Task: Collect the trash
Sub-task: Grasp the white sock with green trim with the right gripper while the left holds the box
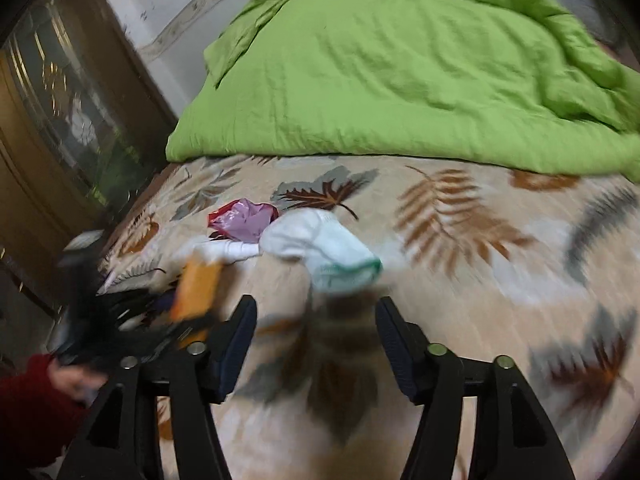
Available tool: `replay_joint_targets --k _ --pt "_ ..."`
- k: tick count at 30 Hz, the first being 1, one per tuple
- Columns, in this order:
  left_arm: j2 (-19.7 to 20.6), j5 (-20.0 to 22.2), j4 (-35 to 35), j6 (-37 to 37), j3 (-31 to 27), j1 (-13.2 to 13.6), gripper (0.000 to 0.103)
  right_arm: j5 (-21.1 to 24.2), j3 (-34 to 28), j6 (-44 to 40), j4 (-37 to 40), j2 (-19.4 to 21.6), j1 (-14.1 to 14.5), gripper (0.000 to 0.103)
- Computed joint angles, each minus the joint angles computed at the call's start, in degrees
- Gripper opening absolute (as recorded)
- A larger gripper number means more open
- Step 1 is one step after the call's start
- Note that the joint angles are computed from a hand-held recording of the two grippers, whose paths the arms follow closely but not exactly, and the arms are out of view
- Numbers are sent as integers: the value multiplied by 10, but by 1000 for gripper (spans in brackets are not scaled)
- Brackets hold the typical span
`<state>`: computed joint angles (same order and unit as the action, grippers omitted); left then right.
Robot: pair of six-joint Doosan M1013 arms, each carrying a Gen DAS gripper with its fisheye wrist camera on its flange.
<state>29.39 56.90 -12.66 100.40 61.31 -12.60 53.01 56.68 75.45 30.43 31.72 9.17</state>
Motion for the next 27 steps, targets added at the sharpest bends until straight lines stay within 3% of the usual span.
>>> replay_joint_targets --k 5,11,12,13,15,17,23,27 --pt "-17 -22 -11 -1 28 6 46 14 -73 5 -13 57 4 68" --pt "2 -24 -5 -23 11 3 46 63 -132 -4 -9 98 13 68" --pt "3 -31 0 -24 10 1 46 69 -135 1 -23 100 17 62" --pt "5 -33 3 -28 7 0 46 68 -134 0 -29 99 20 45" --pt "8 -36 4 -38 3 0 46 43 -114 6 -44 88 28 27" --pt "7 -44 17 -52 6 -2 45 12 -88 19 -47 72 32 17" --pt "-22 -83 44 -75 40 -7 45 -65 7 50 -64 3 42 14" --pt "-57 -131 83 -110 77 -15 45 -106 76 73 -66 -50 51 14"
